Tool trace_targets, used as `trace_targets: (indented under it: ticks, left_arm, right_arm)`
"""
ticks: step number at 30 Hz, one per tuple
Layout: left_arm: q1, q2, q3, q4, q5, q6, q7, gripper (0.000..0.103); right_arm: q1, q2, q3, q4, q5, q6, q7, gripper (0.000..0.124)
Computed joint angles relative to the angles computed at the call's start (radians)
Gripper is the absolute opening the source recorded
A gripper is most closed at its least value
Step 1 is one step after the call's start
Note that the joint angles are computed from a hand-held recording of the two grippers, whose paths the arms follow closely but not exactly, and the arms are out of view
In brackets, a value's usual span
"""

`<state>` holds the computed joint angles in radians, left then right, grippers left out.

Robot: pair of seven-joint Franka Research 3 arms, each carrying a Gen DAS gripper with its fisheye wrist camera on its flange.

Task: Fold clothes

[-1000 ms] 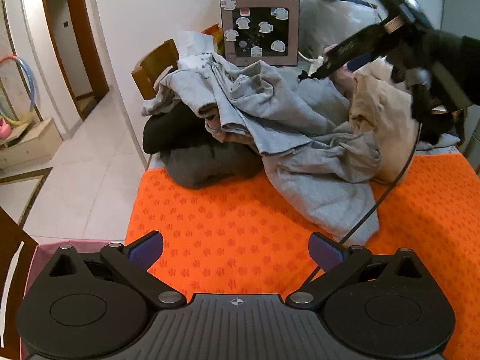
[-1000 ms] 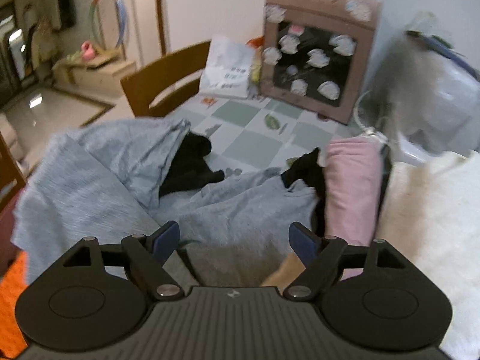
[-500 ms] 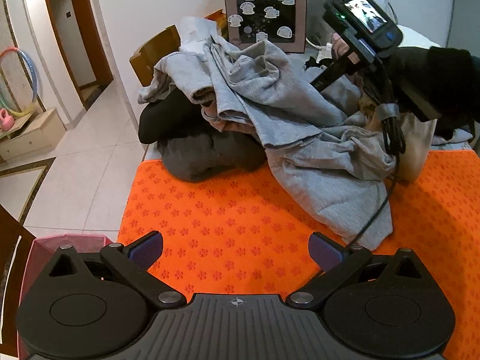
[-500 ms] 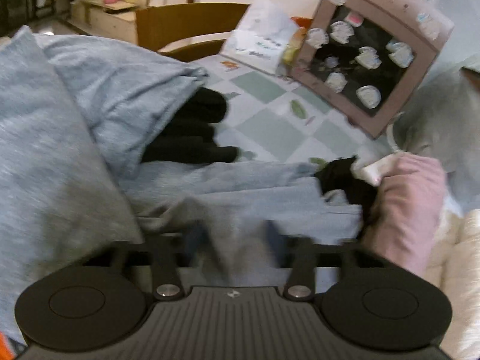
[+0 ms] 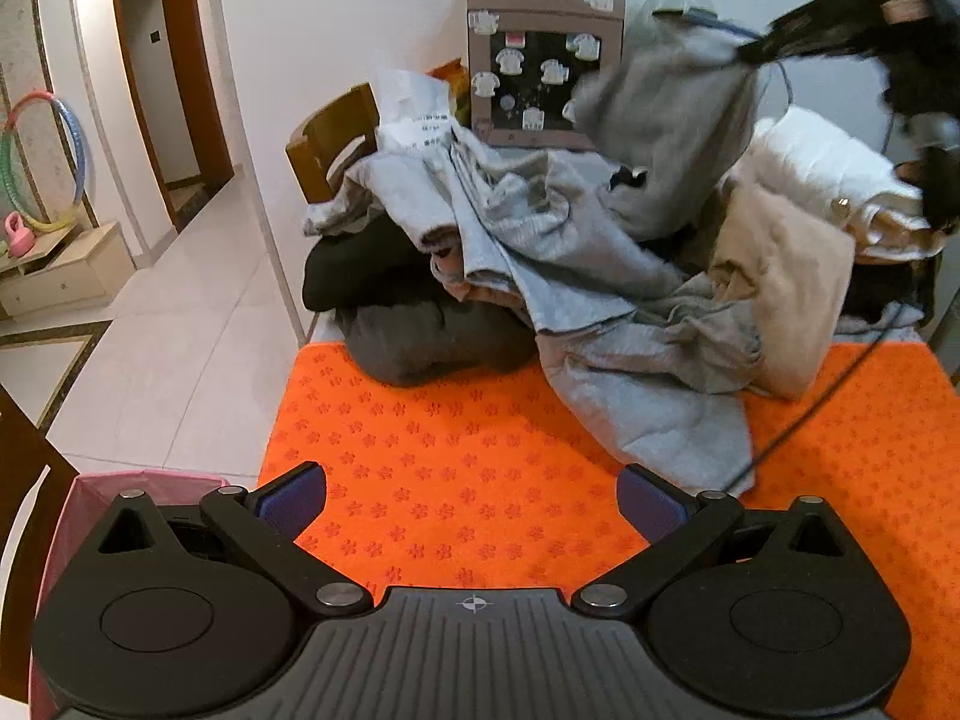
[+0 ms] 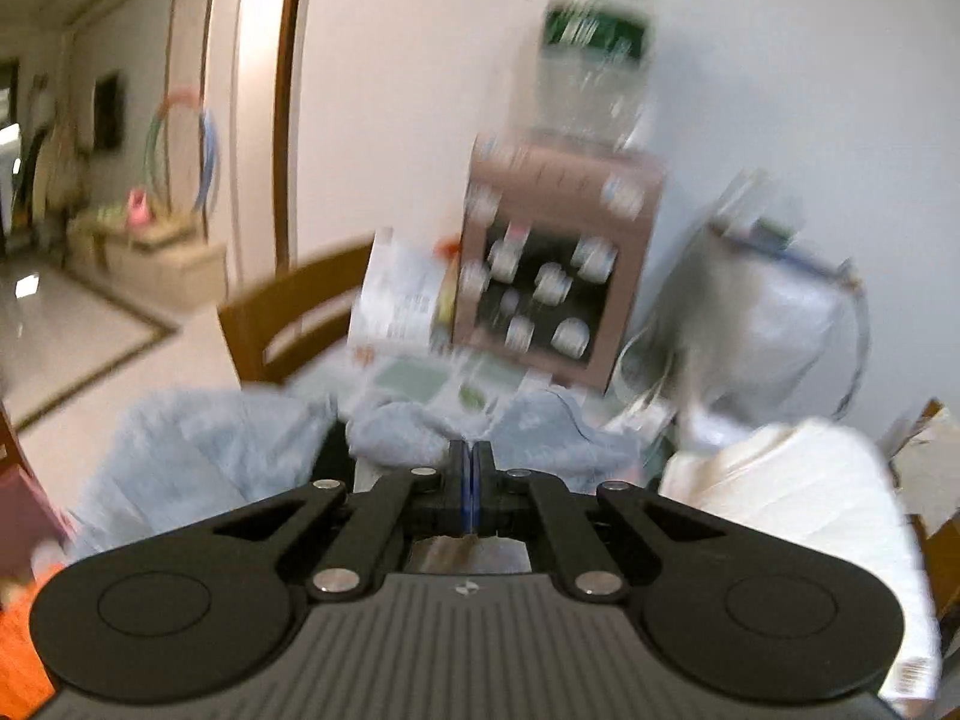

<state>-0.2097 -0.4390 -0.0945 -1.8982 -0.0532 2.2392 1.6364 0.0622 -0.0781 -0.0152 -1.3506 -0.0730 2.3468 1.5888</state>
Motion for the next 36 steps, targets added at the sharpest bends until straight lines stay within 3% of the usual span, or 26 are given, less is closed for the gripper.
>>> trace_targets:
  ticks: [11,20,25,30,36]
  left_arm:
    - [-0.039,-0.118,0.033,-0.046,-0.051,0.014,0.042,0.103]
    - [-0.136,-0.217,0.093,-0.099,-0.165,-0.034,0.168,0.103]
    - [-0.167,-0.271,0.122,-0.136,-0.213,-0.097,0.25,0.103]
    - [-0.158,-0.3,0.138,-0.157,-0.222,-0.179,0.304,0.103]
    - [-0.131,-0.298,0.145,-0.162,-0.227,-0.244,0.34,0.103]
  right_arm:
    - [-0.03,-0.247,0.063,-0.01,-0.06,0.042,0.054,0.002]
    - [-0.025,-0.382,0.094,0.053,0.022,-0.226,-0.007,0.002]
    - [-0.025,-0.491,0.123,-0.116,0.048,-0.339,0.013,0.002]
    - [0.0,-0.597,0.147,-0.362,0.106,-0.347,0.062,0.005]
    - [-0.007,-0.699,0.178,-0.524,0.106,-0.395,0.123,0.012]
